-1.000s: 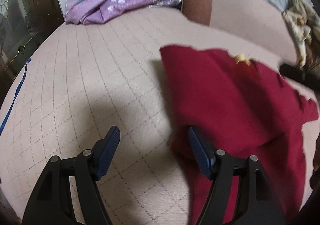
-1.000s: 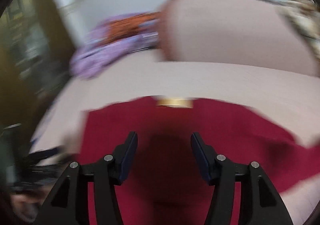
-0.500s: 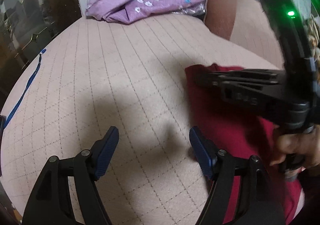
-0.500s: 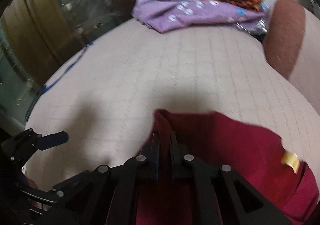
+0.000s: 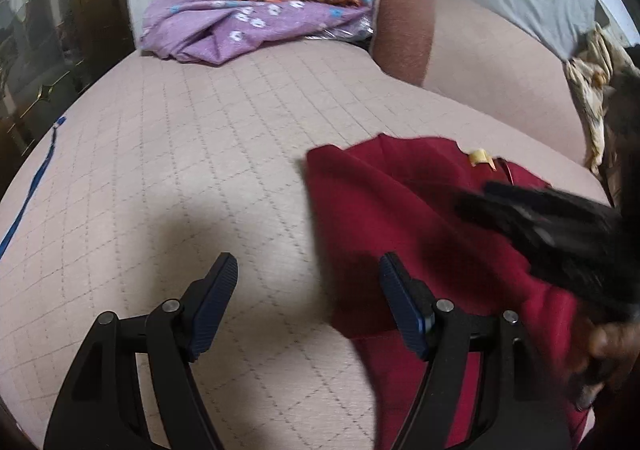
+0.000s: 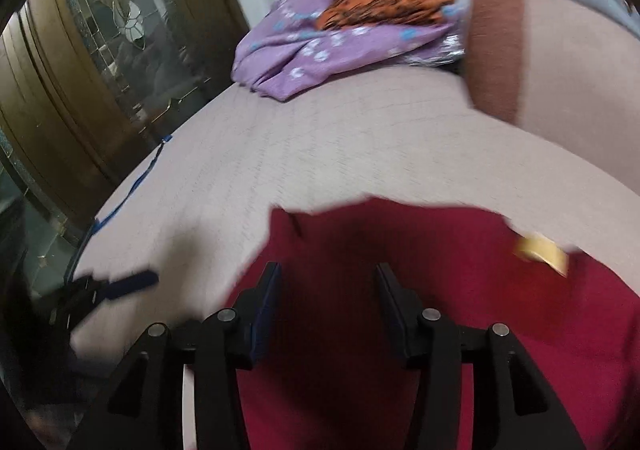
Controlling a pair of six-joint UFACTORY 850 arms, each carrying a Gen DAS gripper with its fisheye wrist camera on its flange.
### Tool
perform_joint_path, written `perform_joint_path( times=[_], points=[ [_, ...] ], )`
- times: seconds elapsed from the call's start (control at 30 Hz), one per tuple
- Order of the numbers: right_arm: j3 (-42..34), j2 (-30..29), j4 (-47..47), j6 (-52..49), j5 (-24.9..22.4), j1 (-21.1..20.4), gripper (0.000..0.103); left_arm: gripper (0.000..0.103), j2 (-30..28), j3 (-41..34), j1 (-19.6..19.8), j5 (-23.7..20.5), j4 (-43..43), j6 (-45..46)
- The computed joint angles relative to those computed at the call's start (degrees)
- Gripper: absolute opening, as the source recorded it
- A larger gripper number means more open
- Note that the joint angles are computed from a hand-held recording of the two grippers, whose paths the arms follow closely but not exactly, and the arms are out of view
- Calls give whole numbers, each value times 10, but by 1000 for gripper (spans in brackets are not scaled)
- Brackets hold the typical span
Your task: Fold small clothes
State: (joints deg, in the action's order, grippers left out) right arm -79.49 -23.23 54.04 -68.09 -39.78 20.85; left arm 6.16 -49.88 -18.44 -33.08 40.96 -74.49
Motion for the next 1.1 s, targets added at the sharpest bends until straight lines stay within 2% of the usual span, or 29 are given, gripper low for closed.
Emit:
perform_joint_path(
  times=[0.1, 0.17, 0.23, 0.27, 0.33, 0.4, 0.47, 0.57, 0.7, 0.73, 0.8, 0.83, 0.9, 0.93, 1.0, 1.1],
  points=[
    [60, 41, -12, -14, 36, -22, 49, 75, -30, -18, -8, -34, -17, 37],
    [91, 52, -71, 33, 91, -21, 51, 77, -47, -26, -11, -51, -28, 54],
    [98, 43, -83, 53, 90, -26, 50, 78, -47, -26, -11, -51, -25, 45],
    [108, 52, -55, 31, 96, -30, 49, 78, -45, -26, -11, -51, -25, 43],
    [110, 65, -64, 40, 87, -39, 49, 78, -35, -22, -12, -43, -11, 24],
    [116, 80, -20, 10, 81, -62, 54, 78, -26, -17, -15, -33, 11, -2],
    [118, 92, 5, 5, 114, -83, 73, 78, -17, -14, -17, -14, 32, -26],
    [107, 89, -49, 90, 208, -103, 77, 78, -23, -19, -16, 6, 19, -15],
    [74, 57, -217, 268, 233, -115, 76, 78, -46, -32, -13, -1, -23, 27],
    [64, 46, -237, 287, 226, -118, 72, 78, -51, -34, -13, -4, -31, 35],
    [38, 16, -233, 293, 184, -124, 34, 78, -54, -35, -13, -7, -34, 38],
    [24, 1, -215, 281, 157, -128, 11, 78, -54, -35, -13, -6, -35, 39],
    [32, 3, -209, 272, 168, -131, 6, 78, -54, -36, -11, -6, -40, 42],
    [36, 9, -177, 246, 178, -137, 4, 78, -55, -36, -10, -6, -44, 44],
    [41, 15, -141, 230, 190, -146, 4, 79, -59, -37, -8, -6, -54, 54],
    [26, -2, -179, 271, 177, -151, 5, 79, -63, -41, -13, -15, -45, 50]
  ],
)
